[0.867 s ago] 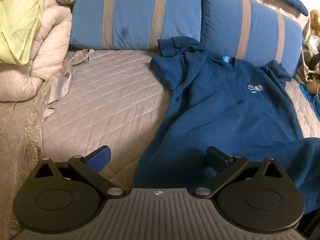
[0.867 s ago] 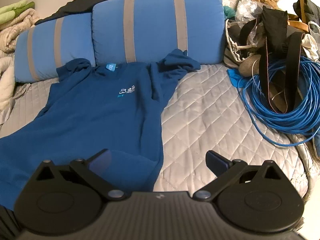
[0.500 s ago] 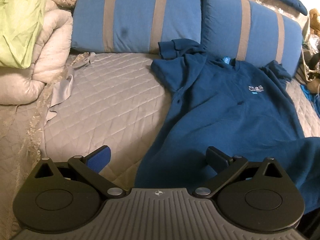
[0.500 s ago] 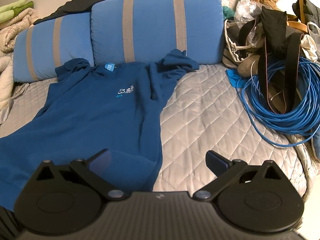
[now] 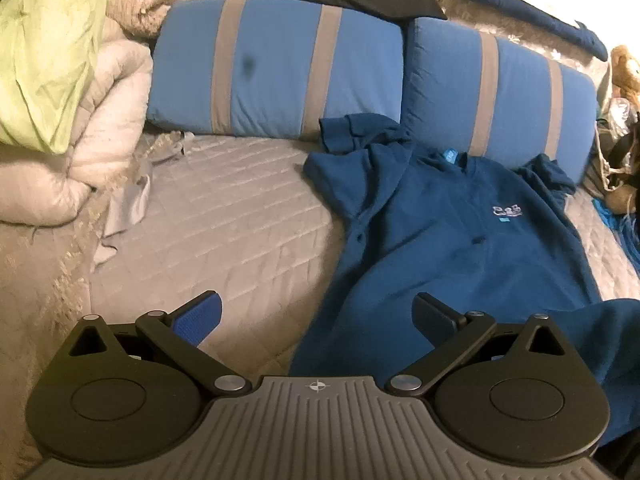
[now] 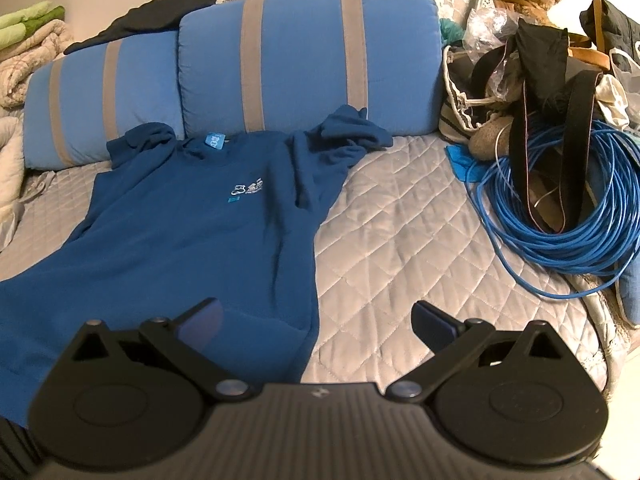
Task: Fold clothes
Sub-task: 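Move both grippers open toward the crumpled dark blue sweatshirt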
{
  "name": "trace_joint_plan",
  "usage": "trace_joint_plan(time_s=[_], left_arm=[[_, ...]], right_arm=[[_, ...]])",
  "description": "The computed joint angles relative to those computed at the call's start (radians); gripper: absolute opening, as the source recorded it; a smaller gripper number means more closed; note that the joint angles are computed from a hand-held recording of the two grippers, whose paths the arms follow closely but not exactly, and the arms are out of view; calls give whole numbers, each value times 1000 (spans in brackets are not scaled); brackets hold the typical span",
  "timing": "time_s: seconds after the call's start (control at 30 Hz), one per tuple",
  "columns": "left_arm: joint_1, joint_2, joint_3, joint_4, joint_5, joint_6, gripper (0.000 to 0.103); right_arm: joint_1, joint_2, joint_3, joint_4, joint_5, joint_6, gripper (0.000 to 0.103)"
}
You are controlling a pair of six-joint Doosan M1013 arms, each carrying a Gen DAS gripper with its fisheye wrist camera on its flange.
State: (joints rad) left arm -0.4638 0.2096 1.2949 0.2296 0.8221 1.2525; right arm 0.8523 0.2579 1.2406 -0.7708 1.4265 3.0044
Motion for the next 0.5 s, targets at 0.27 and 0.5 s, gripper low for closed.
trace_joint_plan(time_s=[0.27, 0.5], left_arm=[[56, -5, -1, -261, -5, 216, 103], [78, -26, 33, -341, -56, 271, 103]], right_arm=[[-3, -1, 3, 3, -6, 8, 103], [-4, -15, 26, 6, -40, 40, 103]])
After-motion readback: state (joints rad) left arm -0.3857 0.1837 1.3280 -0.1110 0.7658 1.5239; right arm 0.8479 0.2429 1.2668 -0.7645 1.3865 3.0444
